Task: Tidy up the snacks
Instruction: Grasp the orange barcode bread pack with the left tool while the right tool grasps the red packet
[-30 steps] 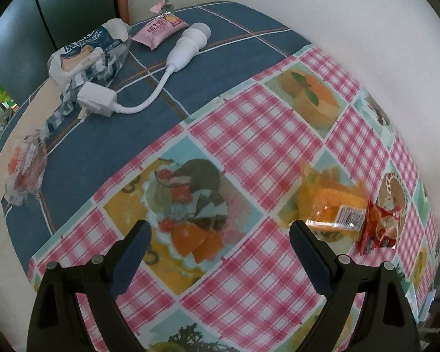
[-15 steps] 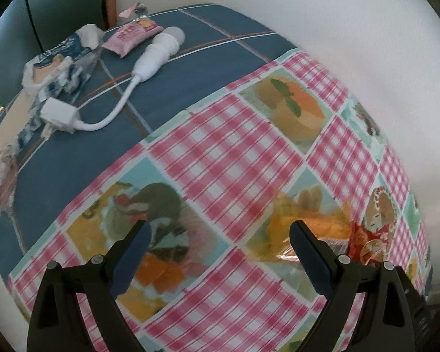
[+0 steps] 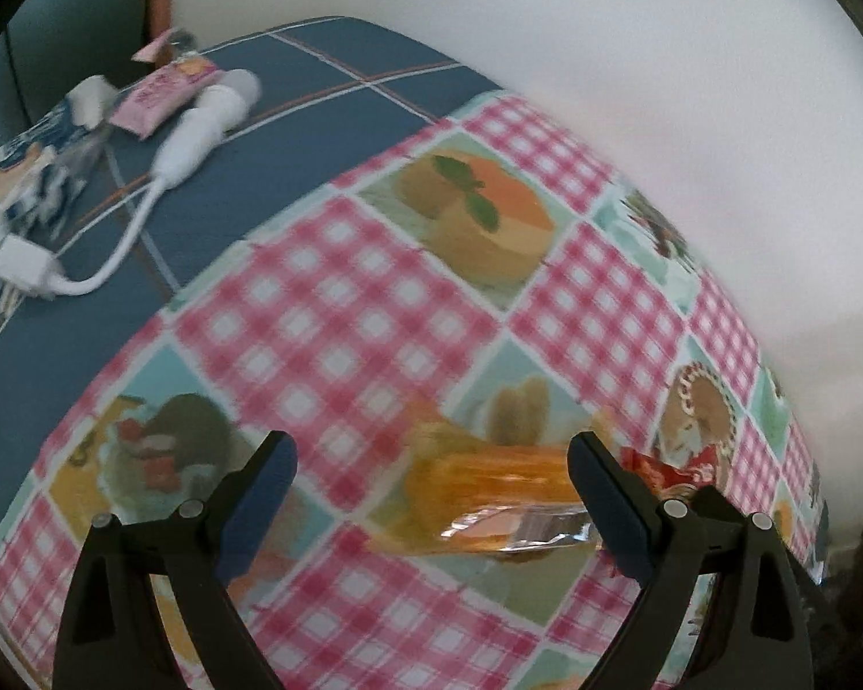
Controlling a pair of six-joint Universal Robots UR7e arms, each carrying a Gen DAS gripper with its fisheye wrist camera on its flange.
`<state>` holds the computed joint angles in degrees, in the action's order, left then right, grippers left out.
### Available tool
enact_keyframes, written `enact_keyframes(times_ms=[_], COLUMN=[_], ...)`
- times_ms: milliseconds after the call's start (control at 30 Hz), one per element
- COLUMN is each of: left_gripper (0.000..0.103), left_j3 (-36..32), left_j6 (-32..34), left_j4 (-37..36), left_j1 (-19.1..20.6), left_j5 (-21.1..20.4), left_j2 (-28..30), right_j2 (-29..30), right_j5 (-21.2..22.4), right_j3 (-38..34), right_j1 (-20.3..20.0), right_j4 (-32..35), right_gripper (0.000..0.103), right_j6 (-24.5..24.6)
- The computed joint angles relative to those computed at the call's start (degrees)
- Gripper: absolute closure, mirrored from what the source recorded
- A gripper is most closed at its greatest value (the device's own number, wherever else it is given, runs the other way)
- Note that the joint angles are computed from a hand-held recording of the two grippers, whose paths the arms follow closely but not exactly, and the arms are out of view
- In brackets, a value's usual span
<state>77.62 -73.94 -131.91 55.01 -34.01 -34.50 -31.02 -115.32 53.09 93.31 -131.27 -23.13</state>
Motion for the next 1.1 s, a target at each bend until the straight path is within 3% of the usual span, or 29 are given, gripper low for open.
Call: enact_keyframes(times_ms=[167,533,733,967,1100], left_gripper=[0.008,0.008,0.008,0.008,0.008], left_j3=[-1.7,-3.6,-4.0,-5.9,-7.0], left_j6=[5.1,6.4,6.8,8.0,8.5], left_j4=[-6.0,-7.0,-6.1,-3.9,-2.3], left_j1=[0.3,1.2,1.1,1.2,1.3], left_j5=[-1.5,-2.5,-2.2,-2.0,-1.8], left_j2=[2.2,4.1,4.3,5.3,5.8], right_j2=[0.7,1.8,1.8,1.3,1.2], right_j5=[0.6,0.3,0.8,2.2,2.2], right_j3=[-0.1,-0.6,-0.8,-0.7,-1.1], right_j1=[-0.3,-0.8,-0.8,-1.0,-1.4], right_j4=[0.4,-1.1,-1.2,-0.8,-0.8], right_gripper=[0.0,0.002,0.009,0.025,0.028], right_j6=[0.5,-0.1,-0.2,-0.4,0.2])
